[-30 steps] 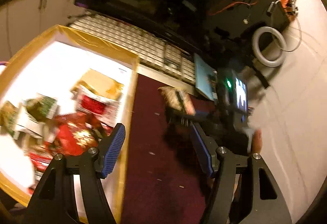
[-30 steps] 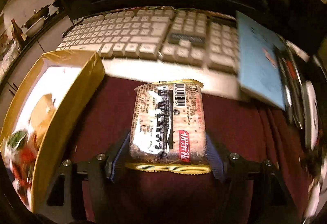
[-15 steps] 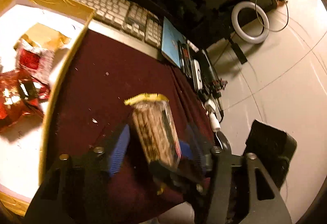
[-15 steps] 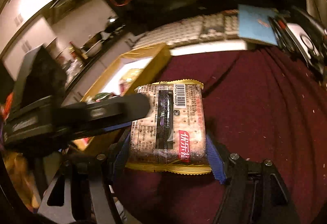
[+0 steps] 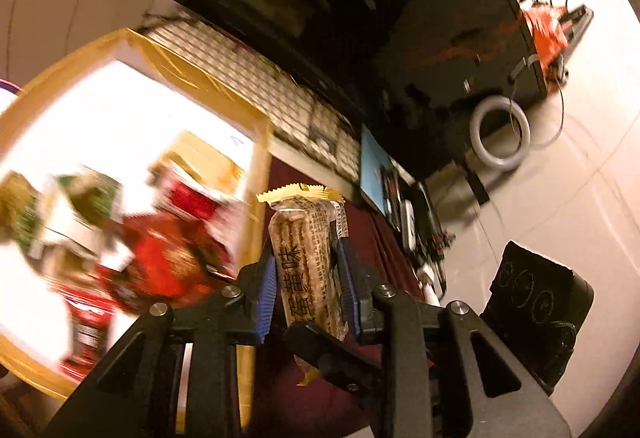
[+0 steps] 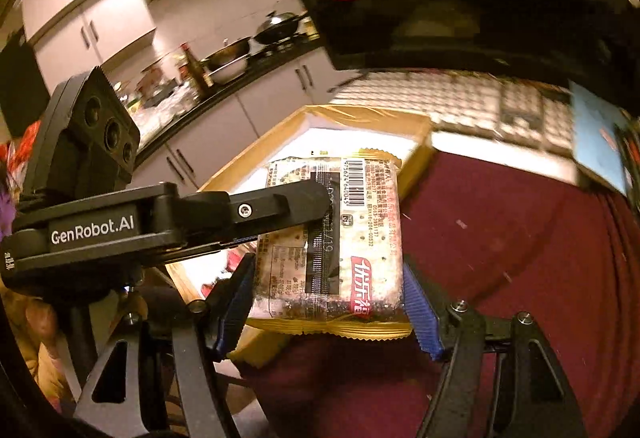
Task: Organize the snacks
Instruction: 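Carry the pastry bar with both grippers over the white tray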
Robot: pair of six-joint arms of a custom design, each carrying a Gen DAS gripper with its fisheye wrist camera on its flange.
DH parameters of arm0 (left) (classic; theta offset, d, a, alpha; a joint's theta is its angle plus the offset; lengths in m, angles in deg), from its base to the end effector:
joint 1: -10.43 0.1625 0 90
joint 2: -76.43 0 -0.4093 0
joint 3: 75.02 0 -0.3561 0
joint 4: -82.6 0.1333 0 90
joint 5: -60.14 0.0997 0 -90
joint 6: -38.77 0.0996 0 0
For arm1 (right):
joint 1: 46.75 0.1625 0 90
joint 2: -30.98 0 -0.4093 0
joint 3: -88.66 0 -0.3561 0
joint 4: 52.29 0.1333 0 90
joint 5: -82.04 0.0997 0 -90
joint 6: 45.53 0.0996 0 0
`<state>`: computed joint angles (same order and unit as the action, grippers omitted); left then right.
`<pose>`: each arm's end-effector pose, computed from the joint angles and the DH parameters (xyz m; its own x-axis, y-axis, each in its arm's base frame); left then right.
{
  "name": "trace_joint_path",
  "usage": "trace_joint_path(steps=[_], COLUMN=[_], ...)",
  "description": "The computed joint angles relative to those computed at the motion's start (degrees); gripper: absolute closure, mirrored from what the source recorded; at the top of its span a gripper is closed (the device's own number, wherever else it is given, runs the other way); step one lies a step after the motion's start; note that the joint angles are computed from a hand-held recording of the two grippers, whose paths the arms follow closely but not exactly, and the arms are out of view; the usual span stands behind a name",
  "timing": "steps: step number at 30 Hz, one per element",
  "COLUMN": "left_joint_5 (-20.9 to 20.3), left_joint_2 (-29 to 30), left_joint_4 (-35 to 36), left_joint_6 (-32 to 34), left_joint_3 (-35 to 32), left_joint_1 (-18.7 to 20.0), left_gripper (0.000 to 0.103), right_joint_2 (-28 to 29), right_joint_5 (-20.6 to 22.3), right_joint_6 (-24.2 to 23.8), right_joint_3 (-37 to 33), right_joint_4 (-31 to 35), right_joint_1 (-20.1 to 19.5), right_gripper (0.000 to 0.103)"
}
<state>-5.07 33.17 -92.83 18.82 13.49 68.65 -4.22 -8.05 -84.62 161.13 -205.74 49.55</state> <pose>-0.2110 -0.6730 0.1853 -0.9966 0.0117 -0.0810 0.0663 0.6952 -0.7158 0.2148 -0.7321 0.1374 -0.7094 -0.6471 0.2793 -0.7032 0.6236 -0.3415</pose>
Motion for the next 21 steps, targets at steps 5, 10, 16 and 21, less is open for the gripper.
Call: trace_joint_path(steps=[5, 10, 16, 21], left_joint_5=[-0.9, -3.5, -5.1, -6.8], left_joint_2=[-2.3, -2.9, -3.1, -2.1], left_joint_4=[-2.4, -2.0, -0.5, 9.4], left_joint_6=[-0.7, -1.5, -0.7, -1.4], left_joint_3=[1.3, 0.5, -1.5, -8.9], left_joint_1=[2.0, 4.3, 6.1, 7.8], left_gripper=[0.077, 0.077, 0.077, 0.077], right_joint_2=[4.3, 7.9, 12.0, 15.6], right_joint_5=[-0.7, -2.4, -3.0, -4.0], right_joint_6=[-2.4, -2.8, -0.7, -3.0], right_joint_3=[-5.4, -10.6, -18.0, -24.5], right_joint_4=[3.1, 6.0, 11.4, 12.4], right_joint_1=[2.3, 3.6, 4.4, 5.7], right_gripper=[0.032, 0.031, 0.033, 0.033])
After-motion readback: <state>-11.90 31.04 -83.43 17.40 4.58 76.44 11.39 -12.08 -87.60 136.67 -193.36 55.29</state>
